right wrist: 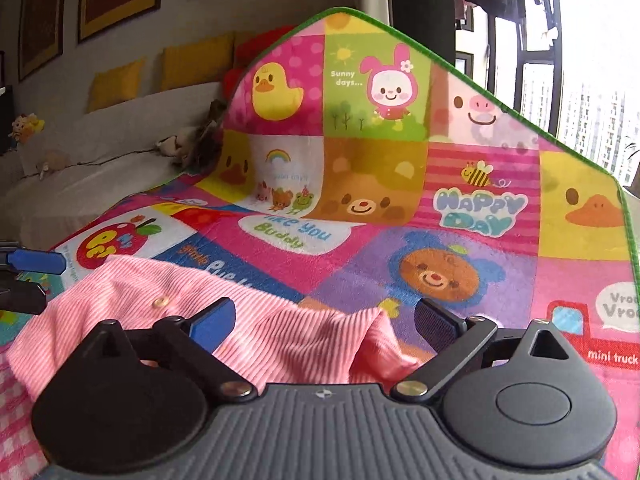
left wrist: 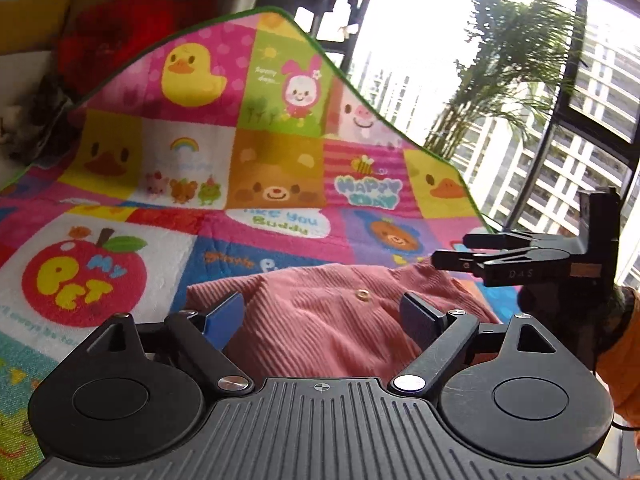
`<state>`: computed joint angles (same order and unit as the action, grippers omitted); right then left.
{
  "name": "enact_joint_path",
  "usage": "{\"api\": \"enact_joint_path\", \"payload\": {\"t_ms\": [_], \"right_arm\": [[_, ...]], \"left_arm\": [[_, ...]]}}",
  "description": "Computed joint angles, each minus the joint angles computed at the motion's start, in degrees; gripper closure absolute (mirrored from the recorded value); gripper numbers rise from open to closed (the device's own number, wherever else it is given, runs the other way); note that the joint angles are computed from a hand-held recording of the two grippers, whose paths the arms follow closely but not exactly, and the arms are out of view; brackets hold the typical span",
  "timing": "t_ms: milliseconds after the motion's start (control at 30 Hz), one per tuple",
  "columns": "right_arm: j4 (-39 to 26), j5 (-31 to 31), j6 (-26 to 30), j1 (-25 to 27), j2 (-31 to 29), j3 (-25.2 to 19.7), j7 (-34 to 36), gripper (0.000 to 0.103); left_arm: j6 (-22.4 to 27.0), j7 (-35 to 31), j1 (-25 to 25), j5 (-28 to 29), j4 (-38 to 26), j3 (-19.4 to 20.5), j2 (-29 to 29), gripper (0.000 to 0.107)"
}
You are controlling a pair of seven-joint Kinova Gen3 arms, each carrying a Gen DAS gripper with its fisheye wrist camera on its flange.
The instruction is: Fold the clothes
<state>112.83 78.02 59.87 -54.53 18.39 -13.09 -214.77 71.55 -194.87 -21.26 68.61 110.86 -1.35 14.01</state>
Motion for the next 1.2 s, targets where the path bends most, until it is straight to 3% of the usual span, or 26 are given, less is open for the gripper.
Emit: {"api": "enact_joint_path", "payload": {"t_ms": [67,167,233,433,600,733,833,967,1033,1200], "right_arm": [[-1.2,-2.3,-0.2,0.1,1.1,-1.7,2.2,0.004],[-3.9,-8.4,1.3,-2.2,3.0,-0.6,7.5,0.003],[-4.1,-11.0,1.5,-2.9,2.7,0.0,8.2,0.002],[-7.7,-10.4,3.5,-4.2,1.3,1.4,14.4,0.0],[-14.7,-11.5,-3.7,-2.9,2.8,5.7,24.5,0.0],[-23.9,-13.7,-6.8,6.0,8.2,-1.0,33.8,0.0],[-31.2,-14.3,-2.3,9.2,14.3,-4.6,40.8,0.0],[-35.1,-19.4,1.2,5.8,17.8,2.8,42.8,0.0],[-31.8,-21.1,-1.4,3.4,15.6,7.5,38.7,0.0],[-18.8,-18.0,-4.7,-9.4,7.2,18.0,27.0,0.0]], "left_arm": [[-2.7,-0.1,1.7,-2.9,1.6,0.1,-1.9,0.015],[-9.1,2.5,4.4,-5.9,3.5,0.3,-3.0,0.014],[-10.7,2.4,5.0,-6.1,4.7,-0.2,-3.0,0.014],[-12.5,-4.7,3.5,-2.3,9.0,-0.3,-3.8,0.01],[-11.5,-7.6,2.9,-0.9,9.9,-1.0,-3.5,0.009],[-9.6,-7.2,2.1,-0.7,9.5,-1.3,-2.6,0.009],[-8.3,-7.0,1.4,-0.6,9.3,-1.4,-2.2,0.009],[-6.4,-6.4,0.5,-0.4,9.0,-1.6,-1.3,0.009],[-5.3,-5.6,0.0,-0.4,8.5,-1.6,-0.5,0.009],[-3.3,-3.9,-0.8,-0.5,7.4,-1.2,0.9,0.008]]}}
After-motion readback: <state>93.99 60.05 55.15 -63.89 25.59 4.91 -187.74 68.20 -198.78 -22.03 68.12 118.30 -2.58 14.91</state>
